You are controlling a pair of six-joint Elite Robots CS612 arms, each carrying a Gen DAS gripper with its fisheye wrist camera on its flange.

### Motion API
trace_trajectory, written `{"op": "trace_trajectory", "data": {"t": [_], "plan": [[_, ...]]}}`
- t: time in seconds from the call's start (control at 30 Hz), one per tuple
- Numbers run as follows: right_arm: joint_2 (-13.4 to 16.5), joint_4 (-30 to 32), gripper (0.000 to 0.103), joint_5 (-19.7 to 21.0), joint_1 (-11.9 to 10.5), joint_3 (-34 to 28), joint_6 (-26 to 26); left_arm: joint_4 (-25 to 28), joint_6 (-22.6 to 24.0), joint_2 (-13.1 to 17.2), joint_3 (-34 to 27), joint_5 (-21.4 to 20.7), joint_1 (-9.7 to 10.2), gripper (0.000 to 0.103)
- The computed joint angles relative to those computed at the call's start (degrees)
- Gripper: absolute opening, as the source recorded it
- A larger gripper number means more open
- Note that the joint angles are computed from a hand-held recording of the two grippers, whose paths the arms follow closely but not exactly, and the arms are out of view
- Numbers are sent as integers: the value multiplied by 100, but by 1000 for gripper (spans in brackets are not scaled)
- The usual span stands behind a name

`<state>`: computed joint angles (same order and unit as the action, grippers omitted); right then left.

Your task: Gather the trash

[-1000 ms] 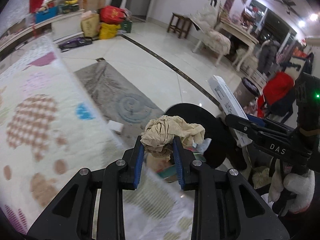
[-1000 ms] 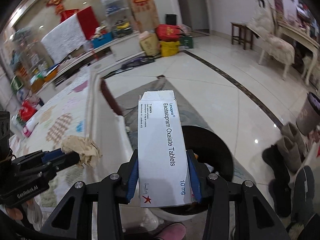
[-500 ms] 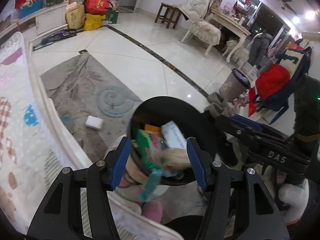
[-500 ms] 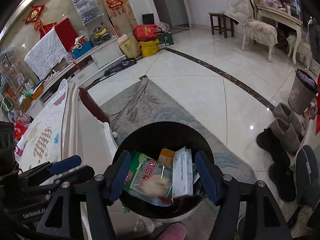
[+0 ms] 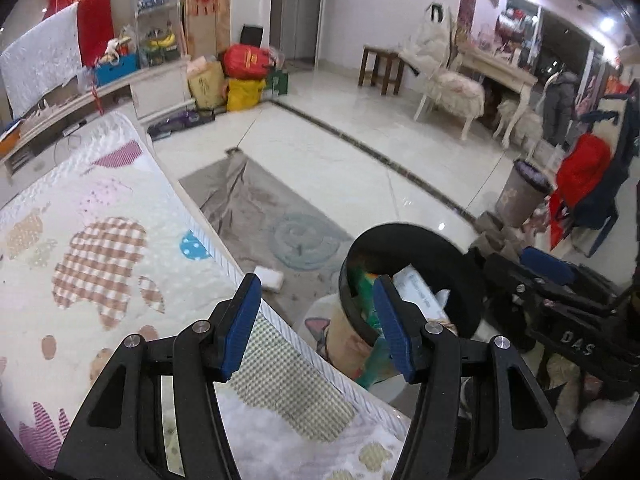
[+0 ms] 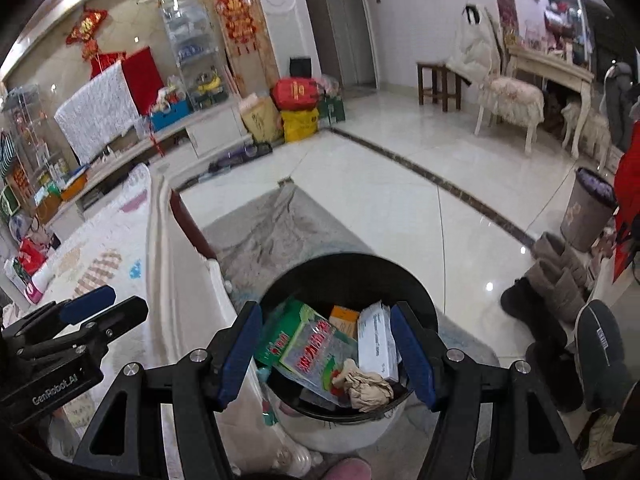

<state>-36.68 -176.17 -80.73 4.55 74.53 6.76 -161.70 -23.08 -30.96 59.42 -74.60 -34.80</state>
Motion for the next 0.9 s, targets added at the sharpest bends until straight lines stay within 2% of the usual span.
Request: {"op": "trace_trajectory", "data": {"t": [0.07,0.17,0.33,0.57,0.7,0.9], "plan": [[-48,-266,66,-99,34,116,39,-248,23,-93,186,54,-15,57],[-146,-593,74,-327,99,297,79,-535,-5,-241,440,126,-37,57],[-337,-921,75,-460,159,534,183,-988,-4,-494,874,178,-59,57],[-577,-1265,75,-587,224,853,221,-1704,113,-745,1375,481,-131,57],[-702,-1432,79,-715,273,1012,226,-2048,240,-827,1550,635,-170,57],[-785,-1661,79,-853,341,1131,210,-2428,442,-907,1736,862,-219,57]]}}
